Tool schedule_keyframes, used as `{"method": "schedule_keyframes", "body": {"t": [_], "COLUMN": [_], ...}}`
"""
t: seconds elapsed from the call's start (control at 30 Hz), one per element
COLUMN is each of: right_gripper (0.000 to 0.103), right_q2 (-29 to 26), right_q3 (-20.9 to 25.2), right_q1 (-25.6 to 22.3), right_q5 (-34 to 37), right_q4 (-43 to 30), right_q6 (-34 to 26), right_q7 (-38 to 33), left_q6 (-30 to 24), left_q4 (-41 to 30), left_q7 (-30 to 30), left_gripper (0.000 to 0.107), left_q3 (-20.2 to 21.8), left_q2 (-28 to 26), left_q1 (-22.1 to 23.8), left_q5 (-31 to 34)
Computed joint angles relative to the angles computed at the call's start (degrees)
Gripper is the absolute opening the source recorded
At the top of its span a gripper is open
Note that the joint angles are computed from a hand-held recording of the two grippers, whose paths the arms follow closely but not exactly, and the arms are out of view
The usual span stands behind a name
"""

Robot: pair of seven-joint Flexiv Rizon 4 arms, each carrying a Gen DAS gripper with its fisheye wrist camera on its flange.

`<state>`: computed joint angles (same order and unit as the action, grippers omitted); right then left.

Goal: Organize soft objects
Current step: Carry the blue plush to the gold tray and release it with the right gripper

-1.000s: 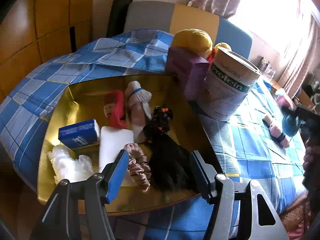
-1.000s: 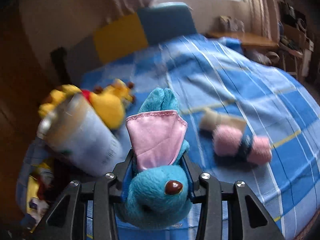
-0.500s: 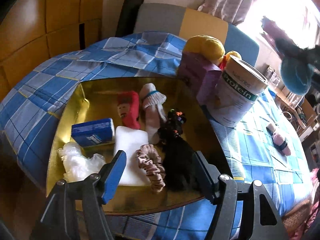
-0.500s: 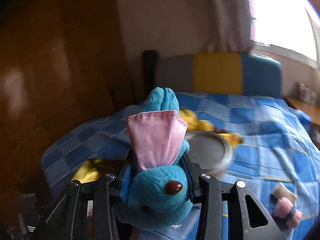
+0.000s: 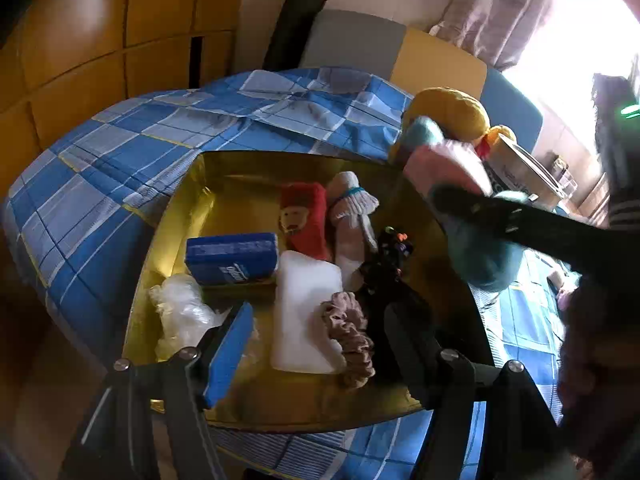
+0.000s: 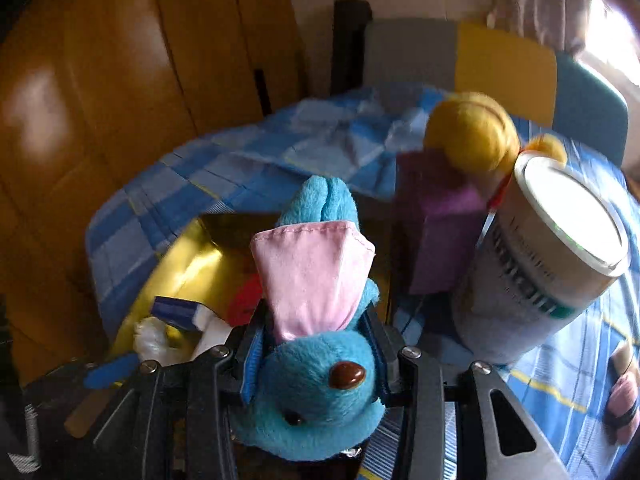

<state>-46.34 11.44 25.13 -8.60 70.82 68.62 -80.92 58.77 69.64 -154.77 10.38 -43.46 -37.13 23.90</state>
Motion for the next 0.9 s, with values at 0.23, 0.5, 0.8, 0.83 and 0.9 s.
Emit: {"method": "schedule_keyframes", "body": {"t": [0.23, 0.5, 0.8, 0.83, 0.9], "right_gripper": [0.049, 0.064, 0.063, 0.062, 0.061], "right_q2": [-6.3, -4.7, 0.4, 0.4, 0.6], "right_q3": [-2.0, -2.3, 1.4, -0.2, -1.9], "right_q1": [2.1, 2.1, -0.3, 0.8, 1.7], "right_q5": [-1.7, 0.2, 2.8, 1.5, -0.3], "right_q4": [-8.9, -6.5, 2.9, 3.5, 4.5], "right_q6": [-8.5, -6.1, -0.6, -0.3, 0.4], "right_q7": [3.6, 2.9, -2.3, -1.6, -0.6], "left_q6": [0.0, -1.4, -2.4, -2.5, -2.4], "left_q4": [0.8, 0.7, -0.8, -0.9, -1.1], "left_q7": [-0.2, -1.2, -1.1, -0.9, -0.7], "left_gripper": [0.069, 0.069, 0.072, 0.072, 0.072], "left_q3": [-0.3, -0.1, -0.1, -0.2, -0.2], "left_q2": [0.1, 0.1, 0.1, 0.1, 0.2], "left_q1": [0.7, 0.8, 0.0, -0.1, -0.3], "left_q5": [-0.8, -1.0, 0.9, 1.0, 1.4]}}
